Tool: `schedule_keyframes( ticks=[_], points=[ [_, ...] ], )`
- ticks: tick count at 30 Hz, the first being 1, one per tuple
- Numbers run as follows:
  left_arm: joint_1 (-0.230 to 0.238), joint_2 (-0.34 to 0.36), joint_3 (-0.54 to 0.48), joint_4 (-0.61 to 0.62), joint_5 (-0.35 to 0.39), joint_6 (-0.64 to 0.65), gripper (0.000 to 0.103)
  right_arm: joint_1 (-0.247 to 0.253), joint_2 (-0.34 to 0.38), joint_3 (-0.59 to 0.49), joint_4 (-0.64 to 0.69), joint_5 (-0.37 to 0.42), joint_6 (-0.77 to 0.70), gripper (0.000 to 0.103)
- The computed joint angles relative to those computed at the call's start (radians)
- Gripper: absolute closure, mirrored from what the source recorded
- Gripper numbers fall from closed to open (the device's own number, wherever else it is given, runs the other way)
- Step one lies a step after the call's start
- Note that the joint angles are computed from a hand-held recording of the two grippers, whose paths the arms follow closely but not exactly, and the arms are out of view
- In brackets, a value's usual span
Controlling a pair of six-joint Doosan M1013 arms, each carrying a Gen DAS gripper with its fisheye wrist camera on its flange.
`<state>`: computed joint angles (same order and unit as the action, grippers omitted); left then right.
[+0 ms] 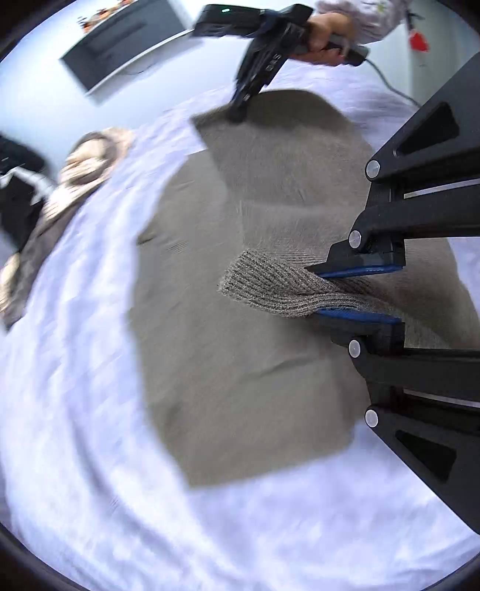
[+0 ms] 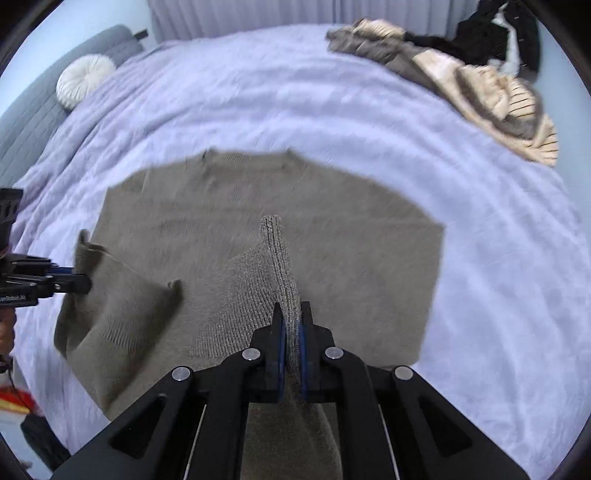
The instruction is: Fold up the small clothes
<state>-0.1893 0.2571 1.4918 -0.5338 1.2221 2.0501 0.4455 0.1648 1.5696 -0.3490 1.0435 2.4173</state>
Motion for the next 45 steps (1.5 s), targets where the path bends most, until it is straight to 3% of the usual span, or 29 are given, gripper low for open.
schedule_keyframes(
  ticks=[3, 8, 12, 17, 18, 19, 20, 21, 22, 25, 27, 28, 29, 31, 32, 36, 41, 42, 44, 45],
  points=[
    [0.005, 0.011, -0.041, 0.028, -0.090, -0.027, 0.086, -0.012, 0.010, -0.026, -0.087, 0.006, 0.048, 0.097],
    [0.002, 0.073, -0.102, 0.094, -0.221, -0.104, 0.086, -0.071, 0.063, -0.067, -0.099, -0.021, 0.052, 0.097],
    [-0.020, 0.146, -0.146, 0.188, -0.234, -0.242, 0.086, -0.104, 0.133, -0.091, -0.069, -0.013, 0.020, 0.097],
    [-0.017, 0.172, -0.141, 0.162, -0.167, -0.278, 0.084, -0.130, 0.161, -0.063, 0.030, -0.020, 0.016, 0.097],
    [-0.016, 0.173, -0.142, 0.150, -0.149, -0.265, 0.069, -0.135, 0.153, -0.049, 0.050, -0.043, 0.023, 0.096],
    [-0.016, 0.173, -0.145, 0.152, -0.138, -0.256, 0.027, -0.138, 0.144, -0.036, 0.059, -0.064, 0.036, 0.096],
    [-0.022, 0.164, -0.135, 0.165, -0.171, -0.252, 0.009, -0.143, 0.138, -0.028, 0.074, -0.077, 0.038, 0.095],
    [-0.026, 0.152, -0.120, 0.168, -0.221, -0.235, 0.009, -0.149, 0.134, -0.023, 0.096, -0.088, 0.035, 0.095],
    [-0.026, 0.153, -0.123, 0.156, -0.218, -0.211, 0.009, -0.154, 0.132, -0.020, 0.112, -0.094, 0.035, 0.095],
    [-0.035, 0.197, -0.181, 0.148, -0.127, -0.203, 0.009, -0.168, 0.125, -0.011, 0.159, -0.121, 0.034, 0.086],
    [-0.054, 0.219, -0.201, 0.199, -0.087, -0.208, 0.034, -0.171, 0.120, -0.002, 0.171, -0.145, 0.047, 0.068],
    [-0.064, 0.228, -0.208, 0.233, -0.070, -0.212, 0.070, -0.172, 0.122, -0.003, 0.173, -0.146, 0.051, 0.067],
    [-0.073, 0.232, -0.210, 0.260, -0.065, -0.210, 0.091, -0.171, 0.126, -0.006, 0.171, -0.142, 0.053, 0.067],
    [-0.071, 0.210, -0.187, 0.243, -0.112, -0.200, 0.094, -0.158, 0.141, -0.030, 0.124, -0.089, 0.058, 0.095],
    [-0.068, 0.191, -0.171, 0.232, -0.148, -0.197, 0.094, -0.147, 0.142, -0.038, 0.086, -0.073, 0.068, 0.097],
    [-0.050, 0.144, -0.134, 0.200, -0.252, -0.203, 0.094, -0.129, 0.108, -0.027, -0.012, -0.126, 0.114, 0.097],
    [-0.062, 0.193, -0.147, 0.324, -0.244, -0.322, 0.093, -0.171, 0.144, -0.027, 0.068, -0.082, 0.078, 0.097],
    [-0.060, 0.198, -0.143, 0.330, -0.247, -0.349, 0.091, -0.174, 0.147, -0.014, 0.070, -0.078, 0.097, 0.091],
    [-0.056, 0.186, -0.128, 0.352, -0.268, -0.403, 0.063, -0.173, 0.129, 0.017, 0.052, -0.110, 0.154, 0.083],
    [-0.055, 0.175, -0.118, 0.375, -0.285, -0.420, 0.053, -0.172, 0.119, 0.023, 0.045, -0.102, 0.182, 0.081]
  ],
)
